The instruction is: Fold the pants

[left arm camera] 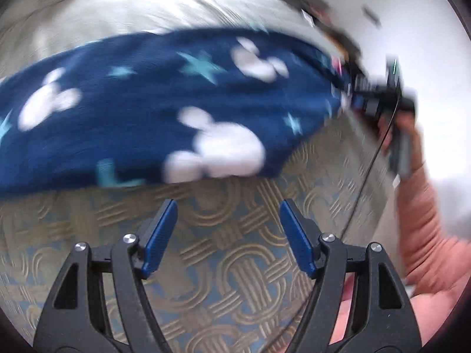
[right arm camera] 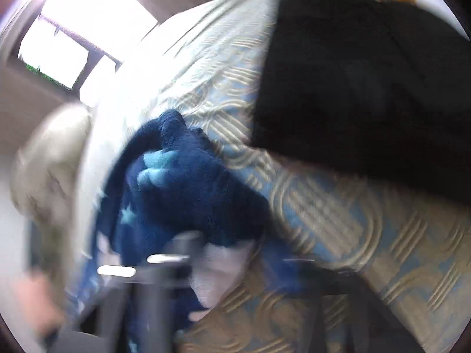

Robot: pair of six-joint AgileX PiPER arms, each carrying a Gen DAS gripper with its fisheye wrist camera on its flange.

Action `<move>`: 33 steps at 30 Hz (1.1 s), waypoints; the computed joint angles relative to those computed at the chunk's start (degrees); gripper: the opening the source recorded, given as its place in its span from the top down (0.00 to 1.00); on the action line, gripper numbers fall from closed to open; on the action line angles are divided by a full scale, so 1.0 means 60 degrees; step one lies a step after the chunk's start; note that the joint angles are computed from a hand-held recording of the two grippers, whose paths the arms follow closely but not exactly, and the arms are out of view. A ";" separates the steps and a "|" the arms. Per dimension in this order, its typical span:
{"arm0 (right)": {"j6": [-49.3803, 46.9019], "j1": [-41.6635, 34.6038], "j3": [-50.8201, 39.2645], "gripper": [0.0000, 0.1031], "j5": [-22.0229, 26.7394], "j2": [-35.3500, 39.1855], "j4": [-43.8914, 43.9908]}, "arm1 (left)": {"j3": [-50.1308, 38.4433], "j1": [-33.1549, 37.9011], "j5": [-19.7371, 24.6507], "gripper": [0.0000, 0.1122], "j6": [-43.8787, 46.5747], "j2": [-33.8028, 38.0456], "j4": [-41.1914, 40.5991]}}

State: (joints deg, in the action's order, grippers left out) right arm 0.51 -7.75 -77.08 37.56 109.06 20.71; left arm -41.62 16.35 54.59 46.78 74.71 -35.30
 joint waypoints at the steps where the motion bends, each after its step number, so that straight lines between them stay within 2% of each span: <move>1: 0.0105 0.0047 -0.0078 0.79 0.0034 -0.0020 -0.0238 | 0.0021 -0.0863 -0.0592 0.35 -0.0331 0.0055 0.0218; 4: -0.0736 -0.0465 -0.0522 0.79 0.0515 0.0254 0.0504 | -0.0191 -0.2223 -0.1707 0.35 -0.1225 0.0245 0.0631; 7: -0.1644 -0.1001 -0.0945 0.71 0.1184 0.0824 0.1288 | -0.0458 -0.2912 -0.2384 0.35 -0.1564 0.0507 0.0664; 8: -0.1752 -0.0885 -0.0884 0.67 0.1168 0.0688 0.1112 | -0.0598 -0.2986 -0.2362 0.35 -0.1558 0.0644 0.0609; 10: -0.1321 -0.0575 -0.0696 0.58 0.1145 0.0094 -0.0219 | -0.0785 -0.3060 -0.2263 0.35 -0.1274 0.0911 0.0190; 11: -0.1117 -0.0424 -0.0605 0.58 0.1044 -0.0117 -0.0626 | -0.0739 -0.3031 -0.2246 0.35 -0.1043 0.0932 -0.0088; 13: -0.1552 -0.0292 -0.0753 0.55 0.1035 -0.0540 -0.0779 | -0.0873 -0.3123 -0.2193 0.35 -0.0749 0.1120 -0.0586; 14: -0.2117 -0.0265 -0.1107 0.49 0.1035 -0.0534 -0.0518 | -0.0980 -0.3351 -0.2320 0.35 -0.0747 0.1318 -0.0747; 16: -0.2415 -0.0099 -0.1801 0.40 0.1118 -0.0329 -0.0399 | -0.1167 -0.3654 -0.2307 0.40 -0.0681 0.1487 -0.0918; 18: -0.2415 0.0149 -0.3597 0.34 0.1782 0.0759 -0.0531 | -0.1355 -0.4105 -0.2336 0.62 -0.0707 0.1710 -0.0926; 20: -0.1927 0.0411 -0.5506 0.33 0.2383 0.2041 -0.1149 | -0.1478 -0.4417 -0.2133 0.70 -0.0792 0.1835 -0.0712; 21: -0.1457 0.0589 -0.6461 0.33 0.2660 0.2771 -0.1673 | -0.1533 -0.4661 -0.2200 0.70 -0.1182 0.1893 -0.0318; 22: -0.1158 0.0696 -0.7416 0.35 0.3132 0.3502 -0.1917 | -0.1514 -0.4731 -0.2219 0.70 -0.1371 0.1879 -0.0125; 23: -0.0798 0.0982 -0.8198 0.67 0.3719 0.4072 -0.2363 | -0.1472 -0.4695 -0.2165 0.70 -0.1370 0.1869 -0.0111; 24: -0.0406 0.1033 -0.8598 0.89 0.3923 0.4476 -0.2545 | -0.1432 -0.4612 -0.2069 0.70 -0.1366 0.1856 -0.0142; 25: -0.0067 0.1178 -0.8616 0.87 0.4164 0.4526 -0.2980 | -0.1382 -0.4451 -0.1938 0.70 -0.1413 0.1807 -0.0158; 26: 0.0257 0.1129 -0.8496 0.87 0.4023 0.4390 -0.3119 | -0.1329 -0.4313 -0.1847 0.67 -0.1435 0.1767 -0.0140; 27: 0.0500 0.1181 -0.8212 0.87 0.3499 0.4218 -0.3537 | -0.1272 -0.4191 -0.1779 0.63 -0.1476 0.1717 -0.0088; 28: 0.0628 0.1193 -0.7926 0.87 0.2957 0.4128 -0.3822 | -0.1194 -0.4017 -0.1701 0.63 -0.1478 0.1663 -0.0076; 31: 0.0139 0.1010 -0.8312 0.85 0.2882 0.4644 -0.3324 | -0.0902 -0.3490 -0.1423 0.63 -0.1124 0.1411 -0.0366; 33: 0.0177 0.1142 -0.7653 0.81 0.2753 0.4140 -0.3442 | -0.0642 -0.3186 -0.1354 0.61 -0.1129 0.1112 -0.0396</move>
